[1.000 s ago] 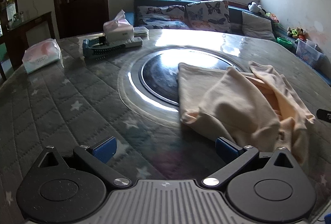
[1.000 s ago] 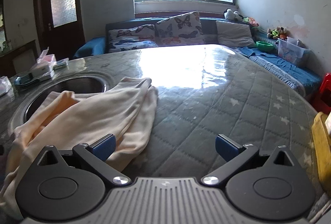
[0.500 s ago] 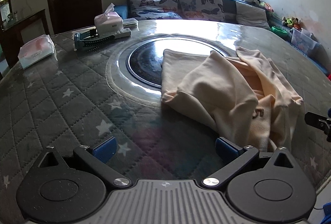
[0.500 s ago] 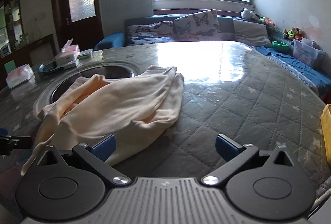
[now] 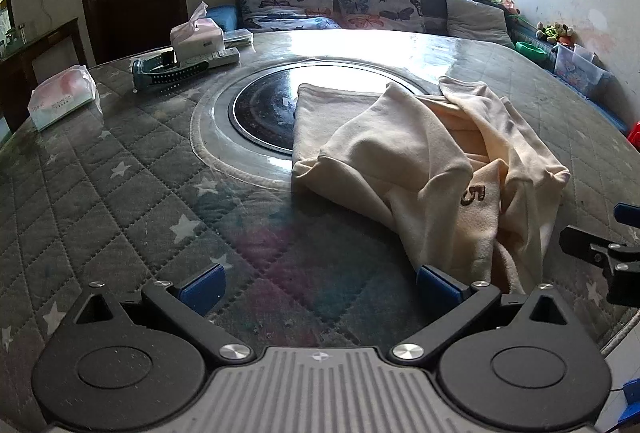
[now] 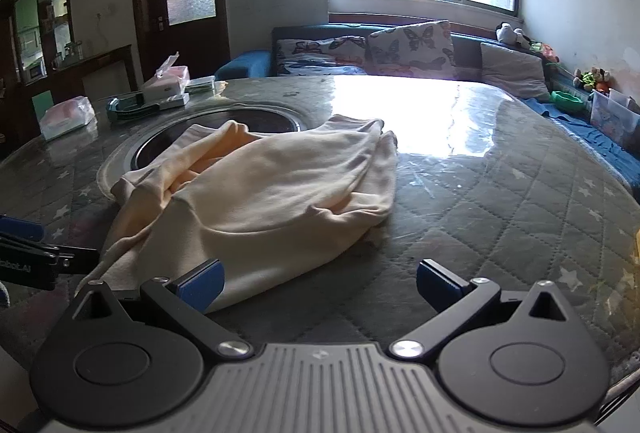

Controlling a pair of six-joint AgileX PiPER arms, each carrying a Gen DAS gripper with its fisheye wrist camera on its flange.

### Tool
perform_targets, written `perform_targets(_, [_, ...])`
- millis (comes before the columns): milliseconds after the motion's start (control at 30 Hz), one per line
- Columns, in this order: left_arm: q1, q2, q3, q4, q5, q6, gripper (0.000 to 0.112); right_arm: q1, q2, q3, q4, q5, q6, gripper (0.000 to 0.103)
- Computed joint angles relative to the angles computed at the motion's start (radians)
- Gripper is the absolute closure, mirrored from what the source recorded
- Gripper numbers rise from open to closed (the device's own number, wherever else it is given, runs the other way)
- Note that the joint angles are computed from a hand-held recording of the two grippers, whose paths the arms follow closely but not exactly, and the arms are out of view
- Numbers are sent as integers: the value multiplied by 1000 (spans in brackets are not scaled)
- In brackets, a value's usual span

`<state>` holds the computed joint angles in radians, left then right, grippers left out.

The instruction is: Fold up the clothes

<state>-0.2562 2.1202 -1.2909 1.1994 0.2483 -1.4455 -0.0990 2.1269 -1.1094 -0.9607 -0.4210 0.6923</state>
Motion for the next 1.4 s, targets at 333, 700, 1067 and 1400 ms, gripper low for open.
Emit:
perform_targets(333, [-3, 1, 1, -34, 2, 32, 9, 9, 2, 2, -34, -2, 21, 0])
perform_targets(700, [-10, -3, 9, -11, 1, 14, 9, 19, -3, 8, -40, -5, 27, 0])
perform_targets(1067, [-21, -9, 14, -9, 9, 17, 9, 18, -8, 13, -51, -7, 33, 0])
perform_targets(1400, [-28, -14, 20, -13, 21, 25, 9, 17, -12, 18, -49, -6, 28, 0])
